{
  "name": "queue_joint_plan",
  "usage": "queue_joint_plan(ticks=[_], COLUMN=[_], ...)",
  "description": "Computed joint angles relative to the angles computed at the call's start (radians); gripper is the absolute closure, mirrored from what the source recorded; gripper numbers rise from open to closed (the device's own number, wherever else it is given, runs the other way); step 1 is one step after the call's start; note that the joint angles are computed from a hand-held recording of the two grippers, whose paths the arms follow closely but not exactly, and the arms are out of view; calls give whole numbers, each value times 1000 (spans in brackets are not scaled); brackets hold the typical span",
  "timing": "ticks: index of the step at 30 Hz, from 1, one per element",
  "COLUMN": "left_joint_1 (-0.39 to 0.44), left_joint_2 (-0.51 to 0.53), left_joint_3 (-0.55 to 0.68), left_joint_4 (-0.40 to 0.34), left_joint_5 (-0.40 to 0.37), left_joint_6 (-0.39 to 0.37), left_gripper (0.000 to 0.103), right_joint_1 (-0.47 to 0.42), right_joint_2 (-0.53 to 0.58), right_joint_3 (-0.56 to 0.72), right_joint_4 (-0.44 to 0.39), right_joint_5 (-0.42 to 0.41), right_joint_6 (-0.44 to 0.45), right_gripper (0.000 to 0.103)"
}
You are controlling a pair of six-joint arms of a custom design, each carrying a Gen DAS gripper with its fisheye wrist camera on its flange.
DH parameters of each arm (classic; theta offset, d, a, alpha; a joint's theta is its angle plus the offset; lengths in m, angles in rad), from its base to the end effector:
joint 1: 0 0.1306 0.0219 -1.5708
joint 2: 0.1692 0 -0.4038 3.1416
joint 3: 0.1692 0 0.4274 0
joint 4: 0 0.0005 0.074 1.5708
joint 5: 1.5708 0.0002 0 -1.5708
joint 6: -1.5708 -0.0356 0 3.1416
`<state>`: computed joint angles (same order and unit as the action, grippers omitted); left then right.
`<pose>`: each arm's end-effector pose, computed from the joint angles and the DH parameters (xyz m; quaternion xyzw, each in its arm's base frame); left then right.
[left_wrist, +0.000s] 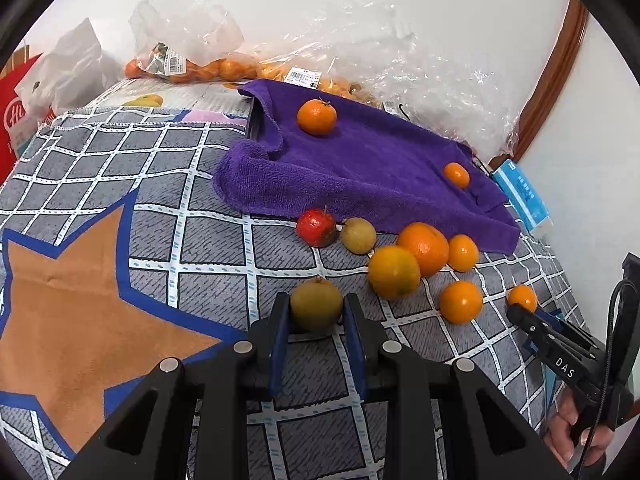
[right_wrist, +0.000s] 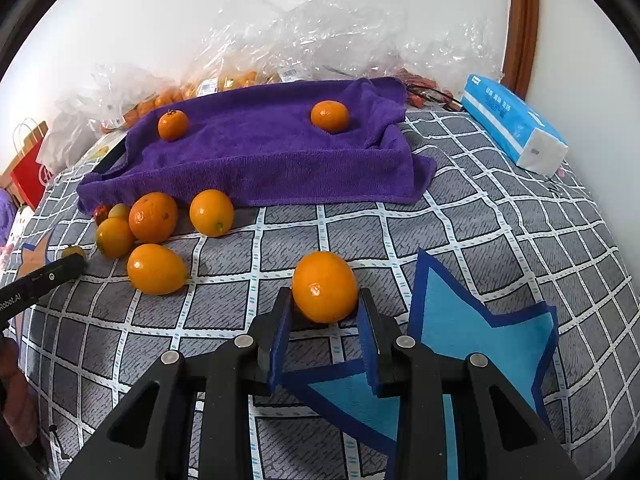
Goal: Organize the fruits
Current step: 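Grasp the yellow-green fruit with the left gripper while the right gripper holds the orange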
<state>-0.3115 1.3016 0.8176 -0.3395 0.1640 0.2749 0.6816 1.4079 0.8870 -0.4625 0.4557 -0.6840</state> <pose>0.4111 -0.1390 0.2533 0.0469 0.9272 -0.1781 0.3262 0.3625 0.2733 0.2334 0.0665 0.9324 0.0102 0.3552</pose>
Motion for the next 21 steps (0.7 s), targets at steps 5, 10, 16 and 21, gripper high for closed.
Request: queue_joint_plan(ticks=[5, 10, 16, 21], left_joint_1=[5, 13, 31, 37], left_joint_2=[-3, -7, -28, -36], left_joint_3=[-4, -12, -37, -48], left_joint_4=[10, 26, 78, 103], left_joint_5=[14, 32, 66, 72], left_joint_6=[10, 22, 49, 64], left_gripper=[78, 78, 78, 78], right_joint_1=[1, -1, 1, 3], right_joint_2=[-24, -32, -43, -52], right_joint_3=[-25, -35, -47, -56], right_joint_4=[33, 51, 72, 91], right_joint_5=[2, 0, 2, 6], right_joint_6=[-7, -8, -6, -6], right_gripper=[71, 71, 71, 71])
